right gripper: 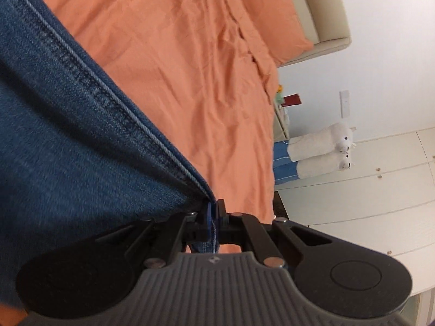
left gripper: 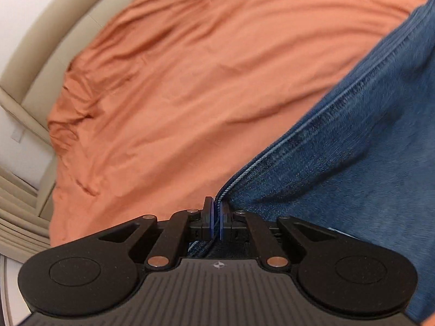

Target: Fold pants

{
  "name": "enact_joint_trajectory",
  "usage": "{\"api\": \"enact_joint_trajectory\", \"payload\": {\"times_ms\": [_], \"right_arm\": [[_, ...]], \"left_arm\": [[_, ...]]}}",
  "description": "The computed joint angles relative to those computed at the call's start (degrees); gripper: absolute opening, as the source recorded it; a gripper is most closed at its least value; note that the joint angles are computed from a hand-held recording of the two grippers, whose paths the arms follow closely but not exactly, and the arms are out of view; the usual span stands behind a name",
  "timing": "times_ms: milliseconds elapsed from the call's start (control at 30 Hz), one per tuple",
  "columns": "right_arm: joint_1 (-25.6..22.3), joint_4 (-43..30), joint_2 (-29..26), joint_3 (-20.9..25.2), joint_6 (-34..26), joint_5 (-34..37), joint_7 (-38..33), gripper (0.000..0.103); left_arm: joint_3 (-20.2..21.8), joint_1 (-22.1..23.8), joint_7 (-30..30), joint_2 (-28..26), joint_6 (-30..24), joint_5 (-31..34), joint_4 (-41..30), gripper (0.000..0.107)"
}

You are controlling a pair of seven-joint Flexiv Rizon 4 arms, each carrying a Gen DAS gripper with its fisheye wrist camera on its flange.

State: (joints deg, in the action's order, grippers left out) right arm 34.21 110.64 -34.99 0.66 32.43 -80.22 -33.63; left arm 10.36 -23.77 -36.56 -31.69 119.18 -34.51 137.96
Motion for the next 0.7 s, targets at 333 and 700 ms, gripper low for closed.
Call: {"api": "enact_joint_trajectory", "payload": {"times_ms": [333,700], "right_arm": [[1.3,-8.6,-9.6,-3.2,2.4,5.4,-5.4,0.0],[-0.7,-1.9,0.4,-1.3,1.5,-0.3,4.9,0.0]], "left_arm": [[0.3,0.6,-2.2,-2.9,-0.5,1.3,-1.2,0.004],[-4.2,3.3,-5.0,6.9,6.9,1.9,5.0,0.004]]}}
